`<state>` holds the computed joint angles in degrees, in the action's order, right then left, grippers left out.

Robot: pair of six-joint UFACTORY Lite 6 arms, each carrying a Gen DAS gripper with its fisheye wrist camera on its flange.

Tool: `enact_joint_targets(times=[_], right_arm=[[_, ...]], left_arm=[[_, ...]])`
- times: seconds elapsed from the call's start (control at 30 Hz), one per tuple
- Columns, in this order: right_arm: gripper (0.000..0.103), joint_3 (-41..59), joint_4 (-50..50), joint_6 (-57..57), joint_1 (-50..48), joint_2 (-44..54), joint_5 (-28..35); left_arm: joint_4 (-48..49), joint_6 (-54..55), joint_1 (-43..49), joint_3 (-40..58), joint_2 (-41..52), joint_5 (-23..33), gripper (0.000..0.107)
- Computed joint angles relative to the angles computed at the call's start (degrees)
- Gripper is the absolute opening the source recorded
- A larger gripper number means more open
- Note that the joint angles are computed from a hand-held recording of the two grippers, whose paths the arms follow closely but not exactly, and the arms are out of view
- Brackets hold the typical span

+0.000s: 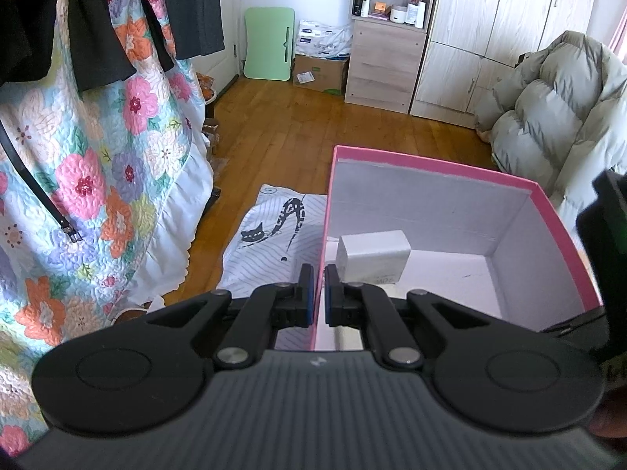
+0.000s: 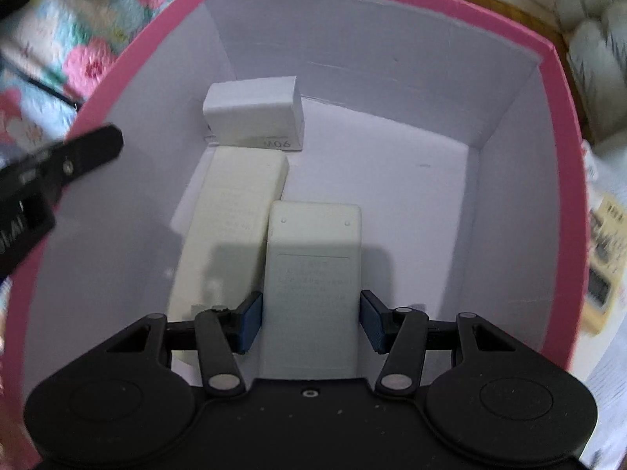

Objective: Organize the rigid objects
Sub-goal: 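Carry the long white power bank into the pink box and open the right tool, then move the right tool back to the table and grasp the white remote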

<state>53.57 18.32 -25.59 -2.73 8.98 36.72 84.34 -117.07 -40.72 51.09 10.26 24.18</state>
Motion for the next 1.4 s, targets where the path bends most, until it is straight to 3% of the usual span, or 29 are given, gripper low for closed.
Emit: enact_joint_targets(times=[0.17, 0.33, 0.43, 0.53, 0.6, 0.67, 0.77, 0.97, 1.2, 1.4], right_arm=[[0.059, 1.51, 9.36, -3.55, -4.45, 0.80, 7.65], [0.059, -4.23, 12.74, -13.13, -9.75, -13.67, 10.24], [0.060, -3.83, 17.95, -25.12, -21.03, -19.90, 18.81], [0.071, -4.31, 23.06, -39.82, -36.12, -25.91, 26.36], [0.075, -2.92, 26.27, -50.58, -47.77, -26.20, 31.40], [0.077, -0.90, 29.35, -57.36, -55.83, -23.28, 32.12], [0.079, -0.24, 34.44, -67.16, -62.07, -16.71, 29.64], [0.079, 3.49, 38.67, -72.59, -64.20, -1.58, 24.60], [0.079, -7.06, 47.93, -88.54, -60.40, 1.03, 8.99], [0.079, -9.27, 53.90, -93.16, -60.41, 4.82, 4.44]], left_arm=[[-0.97, 1.15, -0.50, 0.69, 0.60, 0.86, 0.004], [-1.78, 2.14, -1.12, 1.24, 1.03, 1.73, 0.004], [-2.07, 2.54, -1.32, 1.43, 1.25, 2.06, 0.004], [-2.88, 3.49, -1.88, 1.93, 1.75, 2.95, 0.004], [-3.53, 4.43, -2.29, 2.22, 1.95, 3.66, 0.004], [-3.45, 4.61, -2.28, 1.99, 1.76, 3.79, 0.004], [-2.18, 3.44, -2.41, 1.49, 1.38, 4.13, 0.004], [-4.41, 6.50, -3.22, 2.95, 2.69, 5.83, 0.004], [-5.50, 7.95, -3.09, 3.18, 2.82, 5.84, 0.004], [-5.78, 8.78, -3.55, 3.41, 3.20, 6.73, 0.005]])
